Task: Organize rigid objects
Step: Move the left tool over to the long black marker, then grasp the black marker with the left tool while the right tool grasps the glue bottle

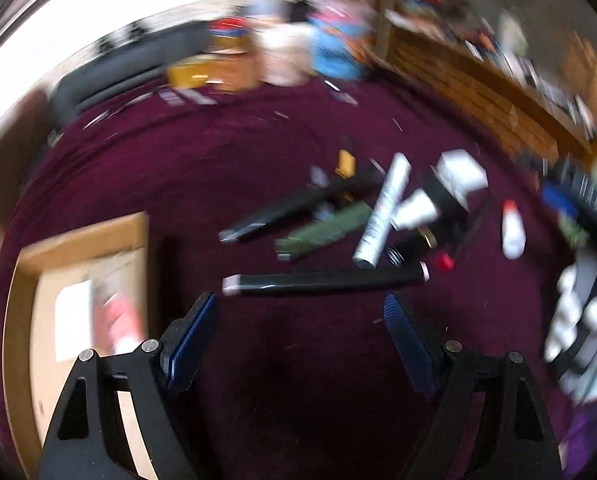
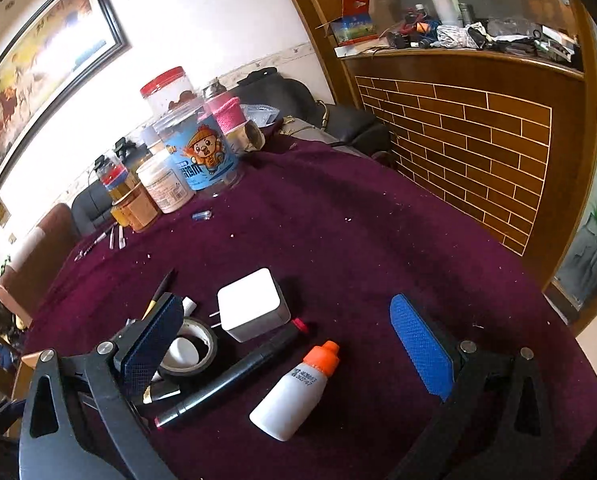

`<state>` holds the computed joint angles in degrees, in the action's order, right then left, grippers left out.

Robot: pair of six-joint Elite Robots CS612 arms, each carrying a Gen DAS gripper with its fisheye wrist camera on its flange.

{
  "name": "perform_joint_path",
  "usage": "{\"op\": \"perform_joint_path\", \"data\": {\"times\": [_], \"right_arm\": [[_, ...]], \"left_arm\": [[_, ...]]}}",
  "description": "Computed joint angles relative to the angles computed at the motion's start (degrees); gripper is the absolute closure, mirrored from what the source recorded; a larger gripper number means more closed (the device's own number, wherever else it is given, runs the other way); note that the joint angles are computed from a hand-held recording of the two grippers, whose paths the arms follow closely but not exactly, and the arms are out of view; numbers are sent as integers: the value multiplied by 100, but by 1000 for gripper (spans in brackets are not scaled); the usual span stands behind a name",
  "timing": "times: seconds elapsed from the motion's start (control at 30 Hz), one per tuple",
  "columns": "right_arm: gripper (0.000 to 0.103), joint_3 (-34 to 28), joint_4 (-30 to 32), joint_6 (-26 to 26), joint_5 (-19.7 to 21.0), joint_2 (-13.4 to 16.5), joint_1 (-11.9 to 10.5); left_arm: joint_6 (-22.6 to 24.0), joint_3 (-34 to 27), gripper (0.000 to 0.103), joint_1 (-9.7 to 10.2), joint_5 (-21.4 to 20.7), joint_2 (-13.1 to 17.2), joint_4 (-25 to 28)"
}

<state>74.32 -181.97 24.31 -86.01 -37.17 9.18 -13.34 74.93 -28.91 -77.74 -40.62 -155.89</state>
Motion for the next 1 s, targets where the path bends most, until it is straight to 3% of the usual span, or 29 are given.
{"op": "perform_joint_path", "data": {"times": [0.17,0.23,0.3,0.37,0.47,0.63,0.73,0.87,0.9,0.97,1.0], "right_arm": [[0,-55,108,-166,189,40,-4],[0,-49,72,-140,224,54,-18],[0,-57,88,-49,272,63,-37],[0,-54,131,53,328,62,-60],[0,-55,226,229,443,64,-101],[0,-54,325,323,523,64,-126],[0,-61,349,239,477,61,-106],[0,-72,388,93,328,57,-69],[0,-83,404,75,298,61,-62],[0,-102,453,41,266,69,-56],[0,-117,490,28,274,76,-55]], "left_arm": [[1376,-532,22,-152,604,363,542],[1447,-542,22,-141,538,372,476],[1172,-526,37,-75,154,312,652],[1098,-435,74,-67,-56,239,674],[846,-178,92,-59,-538,84,653],[628,321,91,-210,-577,-185,450],[428,401,88,-280,-345,-193,273],[-315,466,63,-303,-117,-115,-229],[-350,521,60,-323,-75,-118,-365],[-377,581,61,-419,281,-118,-480],[-422,619,68,-436,284,-139,-510]]}}
